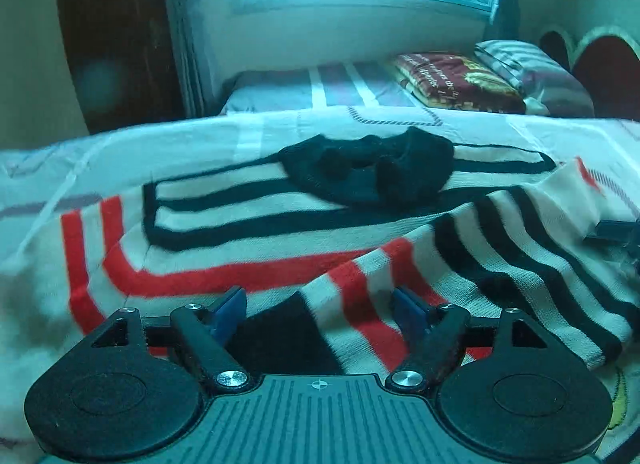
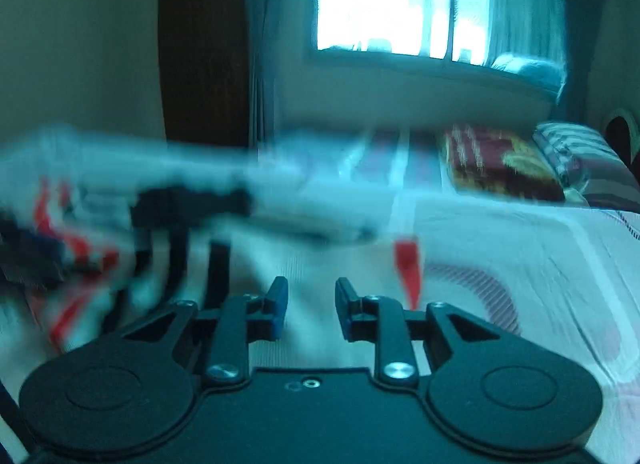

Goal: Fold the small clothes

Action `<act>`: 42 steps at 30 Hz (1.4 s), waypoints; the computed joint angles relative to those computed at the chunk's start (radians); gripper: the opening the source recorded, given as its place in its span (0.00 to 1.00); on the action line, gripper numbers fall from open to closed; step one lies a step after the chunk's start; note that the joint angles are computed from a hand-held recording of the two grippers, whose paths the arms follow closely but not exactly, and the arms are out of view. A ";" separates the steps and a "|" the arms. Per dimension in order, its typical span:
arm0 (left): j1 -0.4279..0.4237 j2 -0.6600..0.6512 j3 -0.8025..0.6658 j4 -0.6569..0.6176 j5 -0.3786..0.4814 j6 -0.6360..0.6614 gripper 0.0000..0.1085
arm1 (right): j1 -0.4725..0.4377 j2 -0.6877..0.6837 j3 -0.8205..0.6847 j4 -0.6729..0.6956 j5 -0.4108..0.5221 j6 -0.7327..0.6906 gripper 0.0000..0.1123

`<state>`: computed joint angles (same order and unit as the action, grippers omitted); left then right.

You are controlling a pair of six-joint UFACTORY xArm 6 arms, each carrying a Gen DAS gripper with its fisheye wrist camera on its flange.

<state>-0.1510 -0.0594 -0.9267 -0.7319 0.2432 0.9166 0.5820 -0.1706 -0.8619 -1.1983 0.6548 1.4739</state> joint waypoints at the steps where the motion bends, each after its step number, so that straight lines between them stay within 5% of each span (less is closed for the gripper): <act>1: 0.011 -0.018 0.010 -0.011 -0.002 0.003 0.73 | 0.012 -0.001 -0.006 0.013 0.022 -0.008 0.27; 4: 0.097 -0.111 0.055 -0.262 0.003 0.221 0.73 | 0.026 -0.090 0.045 -0.020 -0.009 0.128 0.29; 8: 0.376 -0.168 0.074 -0.453 0.114 0.320 0.73 | 0.089 -0.210 0.129 0.030 0.069 0.211 0.32; 11: 0.586 -0.094 0.014 -0.489 0.157 0.230 0.73 | 0.161 -0.286 0.183 0.087 0.149 0.247 0.32; 13: 0.702 0.013 -0.079 -0.432 0.220 0.067 0.60 | 0.206 -0.315 0.198 0.116 0.202 0.278 0.32; 15: 0.775 0.118 -0.174 -0.372 0.272 -0.095 0.54 | 0.248 -0.333 0.198 0.136 0.253 0.311 0.33; 18: 0.848 0.241 -0.297 -0.435 0.364 -0.149 0.49 | 0.290 -0.338 0.180 0.147 0.295 0.342 0.33; 30: 0.883 0.429 -0.503 -0.588 0.495 -0.232 0.49 | 0.367 -0.362 0.141 0.093 0.418 0.433 0.37; 34: 0.853 0.429 -0.500 -0.607 0.429 -0.144 0.46 | 0.330 -0.416 0.188 0.143 0.442 0.550 0.38; 36: 0.814 0.412 -0.499 -0.491 0.349 -0.166 0.38 | 0.322 -0.451 0.218 0.137 0.444 0.603 0.39; 37: 0.785 0.405 -0.497 -0.403 0.291 -0.201 0.14 | 0.323 -0.458 0.226 0.137 0.449 0.614 0.39; 38: 0.777 0.403 -0.500 -0.357 0.273 -0.207 0.09 | 0.324 -0.462 0.231 0.138 0.455 0.614 0.39; 42: 0.752 0.319 -0.472 -0.525 0.348 -0.038 0.09 | 0.336 -0.465 0.242 0.143 0.469 0.609 0.39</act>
<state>0.6009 0.2592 -1.3984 -1.2566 0.5912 0.8783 0.9180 -0.6355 -0.6201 -1.0552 1.1241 2.0824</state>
